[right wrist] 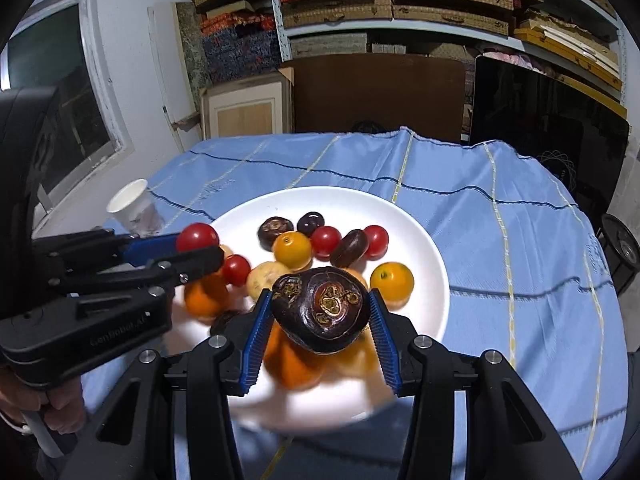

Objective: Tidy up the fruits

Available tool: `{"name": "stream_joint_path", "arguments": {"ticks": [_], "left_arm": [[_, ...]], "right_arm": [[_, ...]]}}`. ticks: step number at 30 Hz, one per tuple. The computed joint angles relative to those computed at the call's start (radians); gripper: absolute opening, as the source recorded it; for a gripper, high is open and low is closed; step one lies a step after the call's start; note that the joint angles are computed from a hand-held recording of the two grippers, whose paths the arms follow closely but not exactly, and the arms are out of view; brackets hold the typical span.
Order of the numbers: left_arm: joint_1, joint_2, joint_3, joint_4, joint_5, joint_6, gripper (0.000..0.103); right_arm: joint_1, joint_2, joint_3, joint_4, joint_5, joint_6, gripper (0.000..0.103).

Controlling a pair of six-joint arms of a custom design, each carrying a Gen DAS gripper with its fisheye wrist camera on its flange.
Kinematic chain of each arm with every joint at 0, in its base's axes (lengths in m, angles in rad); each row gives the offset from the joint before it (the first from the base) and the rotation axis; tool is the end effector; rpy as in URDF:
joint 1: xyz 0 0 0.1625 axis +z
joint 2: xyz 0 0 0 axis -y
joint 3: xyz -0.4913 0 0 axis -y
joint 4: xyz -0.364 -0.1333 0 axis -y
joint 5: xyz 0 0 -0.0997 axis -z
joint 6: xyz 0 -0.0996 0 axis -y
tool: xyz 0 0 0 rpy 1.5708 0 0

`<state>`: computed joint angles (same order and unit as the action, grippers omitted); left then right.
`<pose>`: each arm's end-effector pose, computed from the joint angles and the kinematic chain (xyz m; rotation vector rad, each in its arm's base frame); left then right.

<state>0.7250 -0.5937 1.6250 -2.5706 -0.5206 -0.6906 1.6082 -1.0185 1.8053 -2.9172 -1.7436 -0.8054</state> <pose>-0.3725 -0.6235 0.0724 0.1923 2.2115 -0.8685 0.1405 -0.6466 0.2928 1.0453 -2.4966 0.6331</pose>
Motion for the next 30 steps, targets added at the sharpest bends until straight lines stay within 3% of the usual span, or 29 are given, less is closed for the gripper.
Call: {"name": "stream_joint_path", "arguments": {"ticks": [3,7,8,10,16,23,28,30], "left_arm": [[0.029,0.014,-0.032,0.01,-0.005,0.015,0.03],[0.041,0.009,-0.043,0.129,0.058,-0.133,0.084],[0.042,0.0,-0.024,0.088,0.048,-0.126,0.089],[0.041,-0.016,0.008,0.014,0.007,-0.091,0.089],[-0.012,-0.039,0.056,0.146,0.017,-0.162,0.09],[-0.129,-0.075,0.174,0.258,0.015,-0.389,0.099],[-0.209,-0.096,0.236,0.337,-0.009,-0.536,0.099],[-0.234,-0.103,0.257,0.351,-0.019,-0.581,0.099]], "right_arm": [[0.005,0.04,-0.041,0.018,-0.02,0.007,0.049],[0.001,0.057,-0.057,0.01,-0.031,0.026,0.061],[-0.005,0.048,-0.051,0.011,-0.014,0.036,0.065],[-0.014,0.032,-0.034,-0.007,0.003,0.034,0.068],[-0.037,-0.056,0.055,0.016,0.022,0.046,0.068],[-0.065,-0.19,0.245,-0.058,0.018,0.029,0.078],[-0.064,-0.259,0.373,-0.199,-0.026,0.019,0.097],[-0.067,-0.283,0.412,-0.242,-0.027,0.024,0.1]]}}
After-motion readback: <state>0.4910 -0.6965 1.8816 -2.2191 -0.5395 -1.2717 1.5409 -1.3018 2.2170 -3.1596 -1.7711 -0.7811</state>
